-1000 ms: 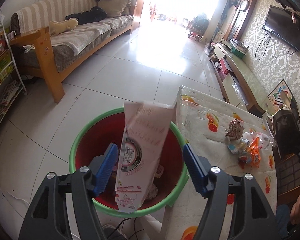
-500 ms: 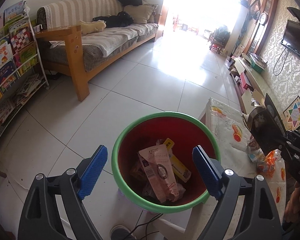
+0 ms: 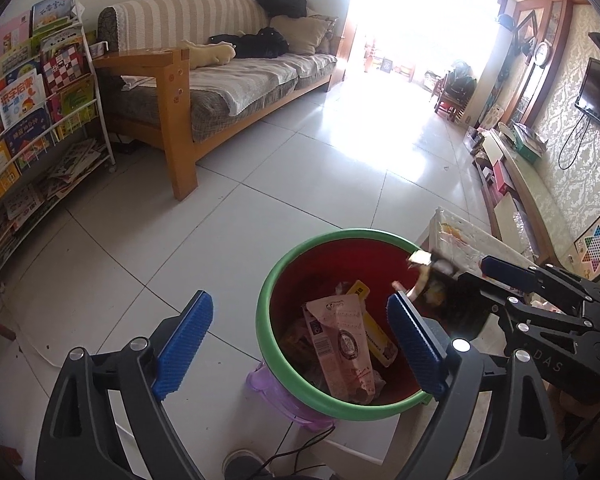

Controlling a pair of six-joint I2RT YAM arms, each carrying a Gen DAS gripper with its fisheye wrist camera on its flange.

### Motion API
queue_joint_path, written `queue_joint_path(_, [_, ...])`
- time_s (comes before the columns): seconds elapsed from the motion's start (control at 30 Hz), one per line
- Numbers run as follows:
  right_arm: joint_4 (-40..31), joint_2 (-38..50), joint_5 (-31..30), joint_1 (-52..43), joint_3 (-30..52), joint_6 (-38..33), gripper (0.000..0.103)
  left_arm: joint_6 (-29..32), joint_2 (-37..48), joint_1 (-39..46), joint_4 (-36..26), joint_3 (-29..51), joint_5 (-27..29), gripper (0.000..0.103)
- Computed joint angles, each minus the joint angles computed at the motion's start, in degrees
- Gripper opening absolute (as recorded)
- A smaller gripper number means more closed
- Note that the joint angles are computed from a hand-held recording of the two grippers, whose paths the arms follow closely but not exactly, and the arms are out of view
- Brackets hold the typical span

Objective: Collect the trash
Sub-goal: 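Open the left gripper over the bucket while the right releases the brown box, then move both grippers back over the table toward the remaining trash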

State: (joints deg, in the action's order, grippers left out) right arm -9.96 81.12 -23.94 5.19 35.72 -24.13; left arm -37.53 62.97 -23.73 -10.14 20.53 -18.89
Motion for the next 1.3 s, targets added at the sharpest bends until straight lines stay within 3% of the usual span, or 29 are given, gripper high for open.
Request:
queue_joint_path(0.03, [-0.2, -0.2, -0.3, -0.6, 0.0, -0.1, 0.051, -0.3, 0.0, -0.4, 0.0, 0.1, -0.2, 0.086])
queue_joint_path(0.1, [-1.0, -1.2, -0.7, -1.8, -0.1, -0.5, 0.063, -1.0, 0.2, -1.7, -0.4, 0.5, -0.8, 0.086])
queue_joint_path(0.33, [-5.3, -6.6, -3.7, -10.7, -0.6, -5.6, 0.080, -3.0, 0.9, -6.5, -2.5, 3.2, -3.0, 0.086])
queue_joint_path(0.4, [-8.1, -7.9, -5.3, -14.9, 0.2, -7.9, 0.088, -4.4, 1.9, -9.1, -3.4, 4.7, -4.2, 0.088])
queue_joint_path(0.6, [-15.8, -11.0, -11.2, -30.3, 1.9, -16.7, 0.098, -8.6, 8.7, -19.4, -4.4, 11.6, -7.7, 0.095])
queue_joint_path(0.87, [-24.7, -2.4, -17.7, -53.9, 9.6, -33.0, 0.098, -10.2, 23.1, -32.5, -5.7, 26.2, -9.5, 0.095])
queue_joint_path(1.3, [-28.6, 14.9, -21.1, -72.0, 25.3, -40.7, 0.098, -9.2, 39.4, -39.8, -10.9, 46.3, -9.2, 0.095])
